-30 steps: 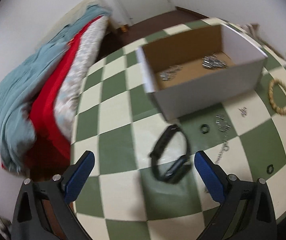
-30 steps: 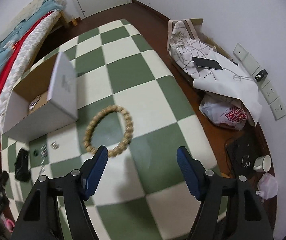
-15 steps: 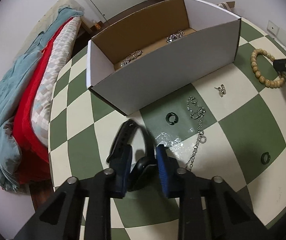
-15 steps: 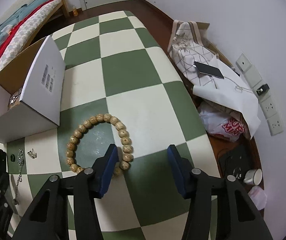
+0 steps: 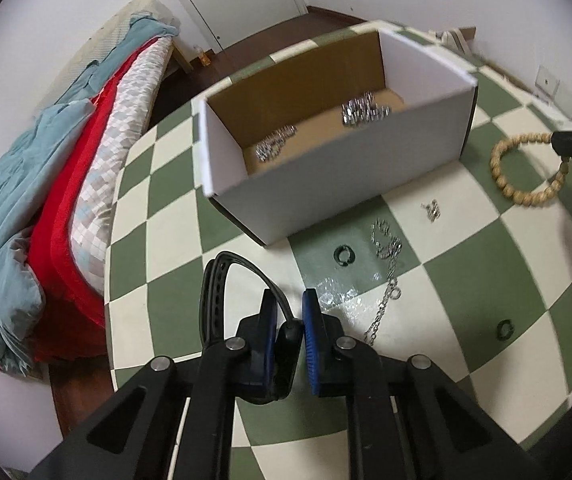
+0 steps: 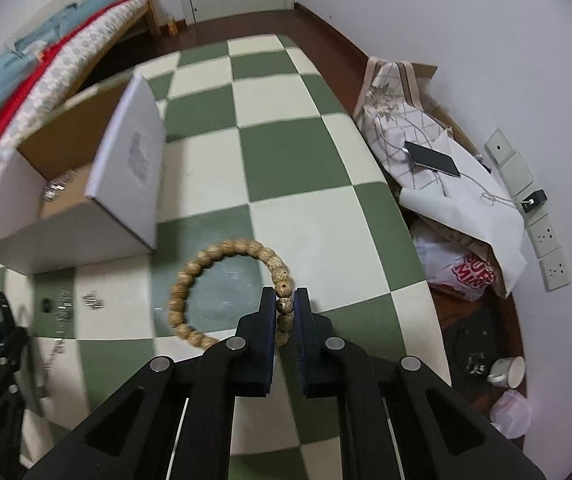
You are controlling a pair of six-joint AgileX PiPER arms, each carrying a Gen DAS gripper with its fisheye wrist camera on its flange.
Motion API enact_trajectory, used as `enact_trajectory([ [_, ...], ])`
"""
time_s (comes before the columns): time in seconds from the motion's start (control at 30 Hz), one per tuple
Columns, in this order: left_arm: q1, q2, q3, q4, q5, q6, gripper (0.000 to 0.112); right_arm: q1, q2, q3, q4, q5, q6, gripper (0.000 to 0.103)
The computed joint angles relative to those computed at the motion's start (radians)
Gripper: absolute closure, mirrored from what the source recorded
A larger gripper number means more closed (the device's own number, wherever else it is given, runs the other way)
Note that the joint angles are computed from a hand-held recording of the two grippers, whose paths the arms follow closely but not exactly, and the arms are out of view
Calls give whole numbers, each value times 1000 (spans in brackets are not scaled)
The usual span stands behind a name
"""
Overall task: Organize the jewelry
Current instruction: 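Carry the watch and bead bracelet over the white box with both tools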
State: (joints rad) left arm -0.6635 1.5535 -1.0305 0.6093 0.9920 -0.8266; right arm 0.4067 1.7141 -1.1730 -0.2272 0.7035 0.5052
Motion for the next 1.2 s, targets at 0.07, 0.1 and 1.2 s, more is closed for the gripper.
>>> enact_trajectory([
  [0.07,-8,-25,-14,-3,18,-6,102,6,-34,5,12,0,-13,94],
  [0.1,-13,-38,-22,-6,28,-9,102,9,-51,3,24,5,-26,94],
  [1.2,503,171,-594,-731,118,536,102,83,169,-764,291,358,-248,94],
])
